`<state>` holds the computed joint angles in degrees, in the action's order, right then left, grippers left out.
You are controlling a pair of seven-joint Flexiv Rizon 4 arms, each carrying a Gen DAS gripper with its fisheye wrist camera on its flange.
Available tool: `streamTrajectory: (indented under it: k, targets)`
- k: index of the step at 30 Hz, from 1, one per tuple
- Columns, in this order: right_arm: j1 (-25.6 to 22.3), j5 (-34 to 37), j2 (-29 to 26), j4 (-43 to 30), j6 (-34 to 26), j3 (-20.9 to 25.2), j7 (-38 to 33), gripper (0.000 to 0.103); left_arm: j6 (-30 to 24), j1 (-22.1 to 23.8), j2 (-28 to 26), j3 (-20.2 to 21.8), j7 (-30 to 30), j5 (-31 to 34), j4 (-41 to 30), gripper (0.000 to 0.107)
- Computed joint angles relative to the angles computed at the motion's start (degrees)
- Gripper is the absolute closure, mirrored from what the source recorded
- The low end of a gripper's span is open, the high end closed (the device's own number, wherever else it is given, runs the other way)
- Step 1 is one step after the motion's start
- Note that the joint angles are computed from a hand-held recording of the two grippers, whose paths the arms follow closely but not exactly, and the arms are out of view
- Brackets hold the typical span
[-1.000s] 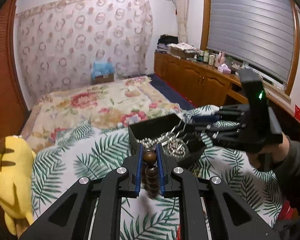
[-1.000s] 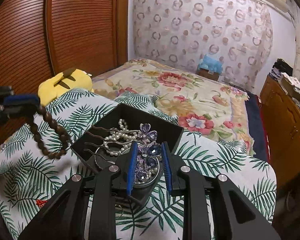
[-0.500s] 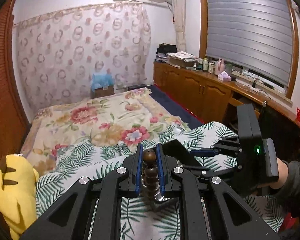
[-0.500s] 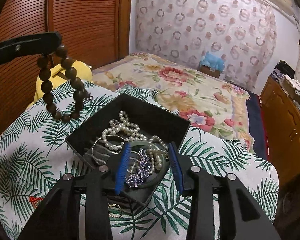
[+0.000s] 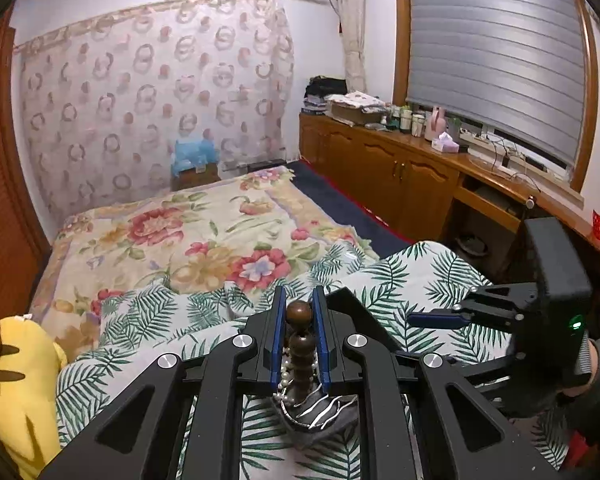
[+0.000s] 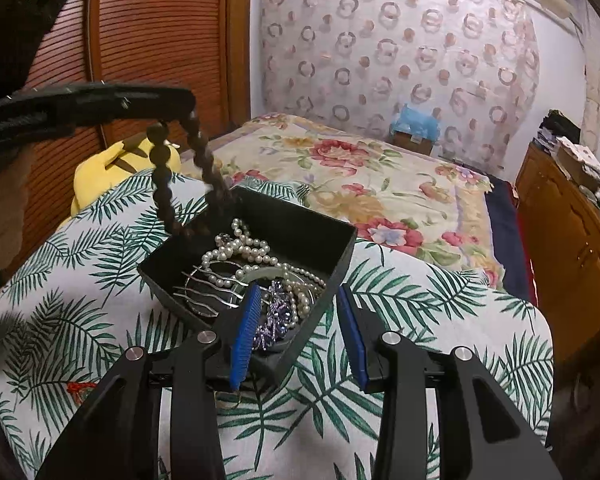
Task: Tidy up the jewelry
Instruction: 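Lower the blue comb into the box with the right gripper while the left gripper drops the bead bracelet in, then grasp the red cord bracelet with the right gripper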
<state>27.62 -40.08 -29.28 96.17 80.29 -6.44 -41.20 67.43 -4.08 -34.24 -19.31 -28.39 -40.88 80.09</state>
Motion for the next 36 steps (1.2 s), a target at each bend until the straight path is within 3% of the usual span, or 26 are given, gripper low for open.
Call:
streamTrajectory:
  k: [3, 5, 7, 14, 24, 32, 36]
  targets:
    - [0.72, -0.76, 1.12, 1.8, 1.34, -1.09, 1.79, 0.061, -0.04, -0.04, -0.02, 0.26, -0.65, 0.13, 0.13, 0.091]
    - [1.12, -1.34, 1.77, 2.91, 2.13, -1.5, 2.78, 0.061, 0.38, 0.24, 0.46, 0.09, -0.53, -0.25, 1.1, 0.079]
    - [1.51, -1.89, 2.45, 4.15, 2.8, -1.64, 3.7, 0.061, 0.91, 0.61, 1.21, -0.14, 0.04, -0.78, 2.57, 0.077]
    - [3.69, -4.96, 4.54, 8.62, 5.07, -3.24, 8.92, 0.061, 4.37, 1.55, 5.55, -0.38, 3.12, -3.99, 11.74, 0.057]
    - [4.75, -11.17, 7.36, 13.27, 3.57, -2.67, 17.09, 0.061, 5.0, 1.68, 11.15, 2.08, 6.88, -8.45, 22.87, 0.054]
    - [2.86, -15.67, 7.99, 14.46, 3.35, 1.04, 20.9, 0.061, 5.4, 0.71, 15.11, 3.24, 13.65, -15.22, 29.65, 0.054]
    - [1.61, -12.27, 6.93, 13.79, 3.0, 4.49, 17.67, 0.071, 4.95, -0.52, 16.24, 4.96, 15.46, -17.71, 31.53, 0.054]
